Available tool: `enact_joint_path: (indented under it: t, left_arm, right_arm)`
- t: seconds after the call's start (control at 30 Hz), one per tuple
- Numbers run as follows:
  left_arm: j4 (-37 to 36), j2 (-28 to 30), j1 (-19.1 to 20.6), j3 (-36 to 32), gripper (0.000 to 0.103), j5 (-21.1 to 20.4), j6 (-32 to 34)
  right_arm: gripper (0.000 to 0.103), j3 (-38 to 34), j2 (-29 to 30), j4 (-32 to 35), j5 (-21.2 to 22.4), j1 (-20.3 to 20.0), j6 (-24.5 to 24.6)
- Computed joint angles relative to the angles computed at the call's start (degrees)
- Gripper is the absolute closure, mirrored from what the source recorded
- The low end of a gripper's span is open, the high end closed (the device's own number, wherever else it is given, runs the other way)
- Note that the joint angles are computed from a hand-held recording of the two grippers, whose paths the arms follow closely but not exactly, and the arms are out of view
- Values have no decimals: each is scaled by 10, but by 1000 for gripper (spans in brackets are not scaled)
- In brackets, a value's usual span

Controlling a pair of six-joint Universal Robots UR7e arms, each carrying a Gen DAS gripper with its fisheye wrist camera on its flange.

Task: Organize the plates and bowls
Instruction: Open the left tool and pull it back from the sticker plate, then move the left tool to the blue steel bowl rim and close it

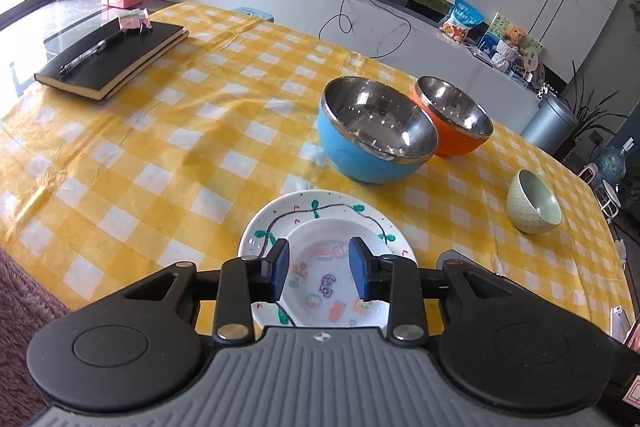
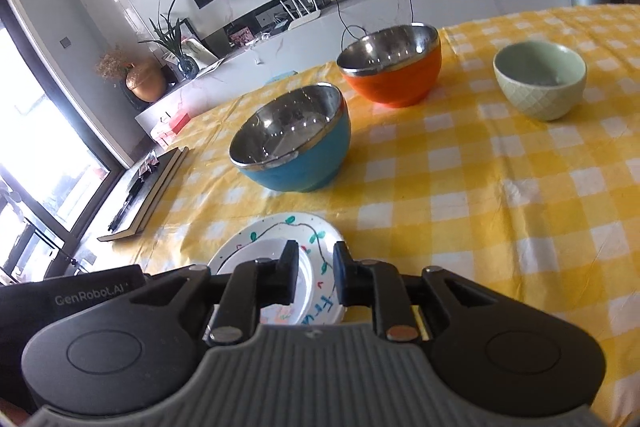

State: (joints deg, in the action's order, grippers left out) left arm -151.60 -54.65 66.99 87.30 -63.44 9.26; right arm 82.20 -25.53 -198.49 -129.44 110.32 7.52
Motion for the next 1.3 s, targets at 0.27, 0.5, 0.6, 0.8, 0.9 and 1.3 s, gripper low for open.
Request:
enact_joint_path:
  t: [0.27, 0.5, 0.6, 0.8, 0.9, 1.3]
  left_arm:
    - [-53, 28, -13, -36, 51, 21, 65]
    - [-54, 59, -17, -90, 49, 13, 120]
    - [13, 82, -17, -143, 43, 24, 109]
    - [161, 141, -14, -273, 39, 39, 72]
    - [163, 165, -12, -307, 34, 50, 82]
    - [154, 214, 20, -359, 35, -7, 61]
  right_arm:
    - [39, -41, 15, -54, -39, 10, -115]
    - [18, -106, 28, -42, -80, 11, -154]
    - [14, -152, 41, -13, -114, 12, -162]
    - [14, -203, 32, 138, -94, -3, -69]
    - [18, -231, 37, 192, -84, -12, -40]
    - [37, -240, 35, 259, -36, -49, 74]
